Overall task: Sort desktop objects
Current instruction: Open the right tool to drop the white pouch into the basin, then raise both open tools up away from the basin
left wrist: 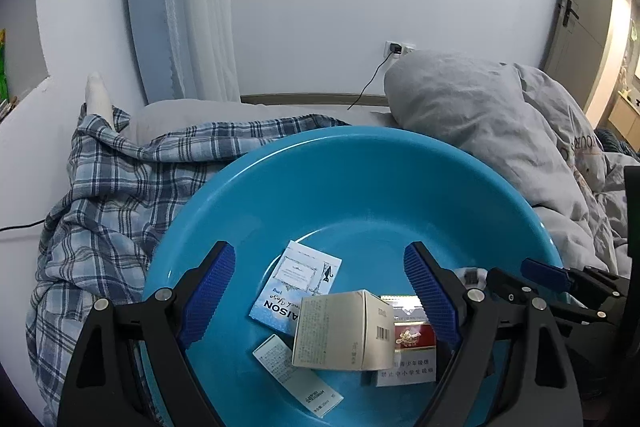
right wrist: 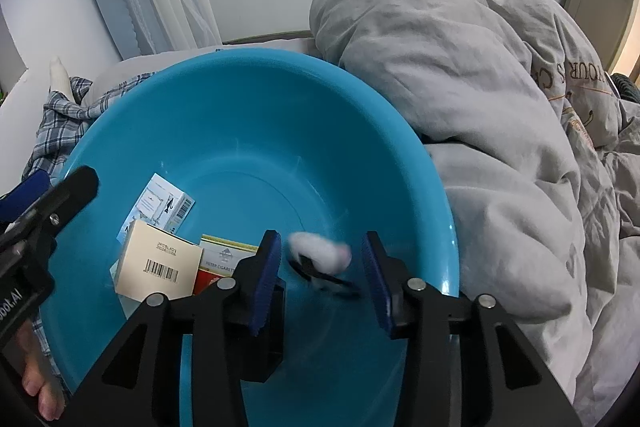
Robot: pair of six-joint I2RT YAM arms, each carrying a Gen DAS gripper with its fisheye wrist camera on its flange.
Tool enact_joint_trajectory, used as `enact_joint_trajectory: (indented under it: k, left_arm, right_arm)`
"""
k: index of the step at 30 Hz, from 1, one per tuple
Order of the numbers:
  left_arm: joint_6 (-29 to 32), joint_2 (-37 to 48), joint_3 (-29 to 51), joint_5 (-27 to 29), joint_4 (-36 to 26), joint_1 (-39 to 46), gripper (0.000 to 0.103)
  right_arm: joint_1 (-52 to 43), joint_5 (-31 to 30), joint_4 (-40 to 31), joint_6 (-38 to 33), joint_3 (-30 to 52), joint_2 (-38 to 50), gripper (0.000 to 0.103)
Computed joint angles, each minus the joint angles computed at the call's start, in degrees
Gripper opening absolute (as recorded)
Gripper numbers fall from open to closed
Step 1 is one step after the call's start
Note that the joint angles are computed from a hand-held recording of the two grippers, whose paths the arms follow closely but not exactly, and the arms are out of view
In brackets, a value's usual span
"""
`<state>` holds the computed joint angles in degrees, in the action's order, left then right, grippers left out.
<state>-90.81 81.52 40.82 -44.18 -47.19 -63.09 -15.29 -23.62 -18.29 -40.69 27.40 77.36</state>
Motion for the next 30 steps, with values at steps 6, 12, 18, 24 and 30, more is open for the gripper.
enact_joint_trajectory:
  k: [6,12,18,24,30]
  left_arm:
    - [-0.95,-0.16,0.42,-0.92,-1.15,-0.69,0.088]
    - [-1.47,-1.28,0.78,-1.73,-2.53,-1.37,0.088]
    - [-4.34,-1.26,2.55,-4.48,-7.12,-3.25,0.088]
    - [-7.19,-1.57,3.71,-6.48,-10.18,-4.89,0.088]
    - [-11.75,-0.46,8.23,-8.83,-18.31,-7.64,0.088]
  right_arm:
    - [-0.57,-1.12,-0.21,0.14,0.09,-0.81,0.049]
    - [-1.27,-1.93,-0.74,0.11,0.24,-2.01,0.051]
    - [-1.77,-2.99,-1.32,-0.46,-0.56,-6.16,0.053]
    - [-3.29,-5.51,-4.33,-1.22,-0.02,-10.02,0.055]
    - [-5.08,-8.33,-9.14,-2.49,2.37,-11.05,0.059]
